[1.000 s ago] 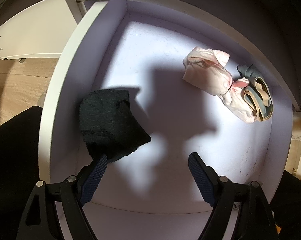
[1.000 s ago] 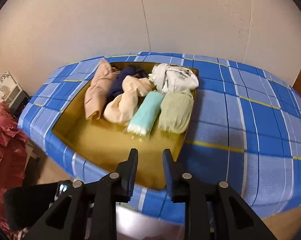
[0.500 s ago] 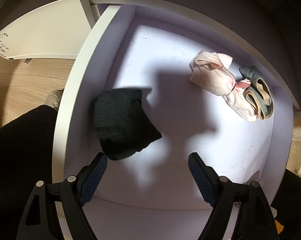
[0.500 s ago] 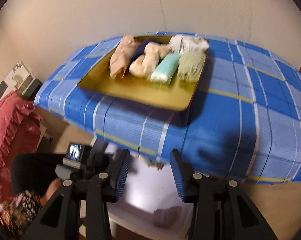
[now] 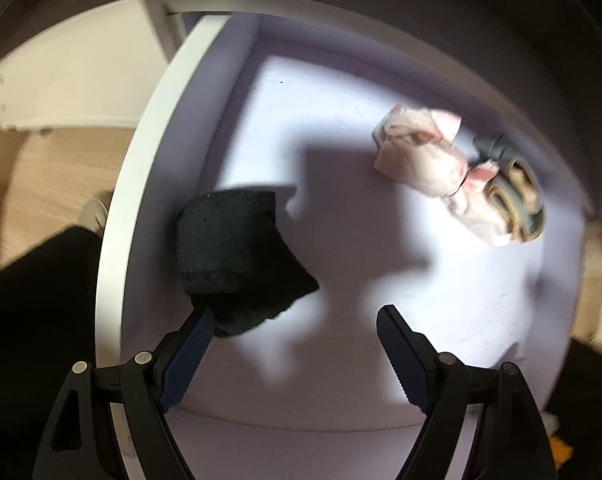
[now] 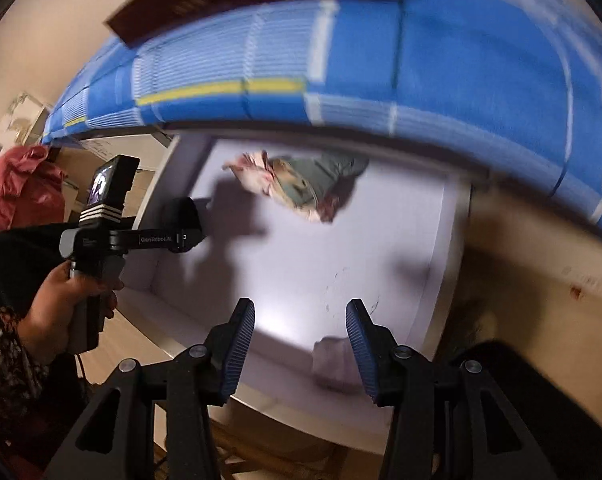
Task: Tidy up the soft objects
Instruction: 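Move the right tool back to the drawer while the left gripper closes on the black knit item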
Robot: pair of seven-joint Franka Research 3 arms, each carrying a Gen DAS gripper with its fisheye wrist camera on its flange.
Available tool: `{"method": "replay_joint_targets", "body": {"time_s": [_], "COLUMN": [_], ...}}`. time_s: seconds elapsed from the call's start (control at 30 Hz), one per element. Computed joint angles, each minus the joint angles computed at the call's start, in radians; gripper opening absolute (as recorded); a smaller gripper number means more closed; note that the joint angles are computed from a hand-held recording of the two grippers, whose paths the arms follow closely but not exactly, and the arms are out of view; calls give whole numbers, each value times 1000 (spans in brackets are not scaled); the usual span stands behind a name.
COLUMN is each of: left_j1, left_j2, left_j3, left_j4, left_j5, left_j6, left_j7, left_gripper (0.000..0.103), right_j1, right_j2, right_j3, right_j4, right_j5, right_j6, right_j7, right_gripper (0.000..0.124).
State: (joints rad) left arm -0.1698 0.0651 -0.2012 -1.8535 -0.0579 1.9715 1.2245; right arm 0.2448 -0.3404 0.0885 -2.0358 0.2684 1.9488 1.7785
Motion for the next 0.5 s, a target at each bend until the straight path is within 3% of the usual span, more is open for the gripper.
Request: {"method": "replay_joint_targets", "body": {"time_s": [0.17, 0.33, 0.5], "left_j1": [-26, -42, -43], "left_j2": [57, 96, 117], "left_j3": [-17, -22, -21], "left_j4": [46, 77, 83], "left_j5": [82, 129, 139], "left_j6": [-38, -62, -36], "left_j7": [28, 21, 20], "left_gripper": [84, 84, 86], "right_j1": [-7, -13, -23], "right_j2": [8, 67, 93], "right_j3": [-1, 7, -11], "right_j4": [-19, 3, -22], "right_j5": [8, -40, -12], "right_j6": [9, -78, -130], "right_j7": [31, 101, 193], "right_gripper": [60, 60, 60]}}
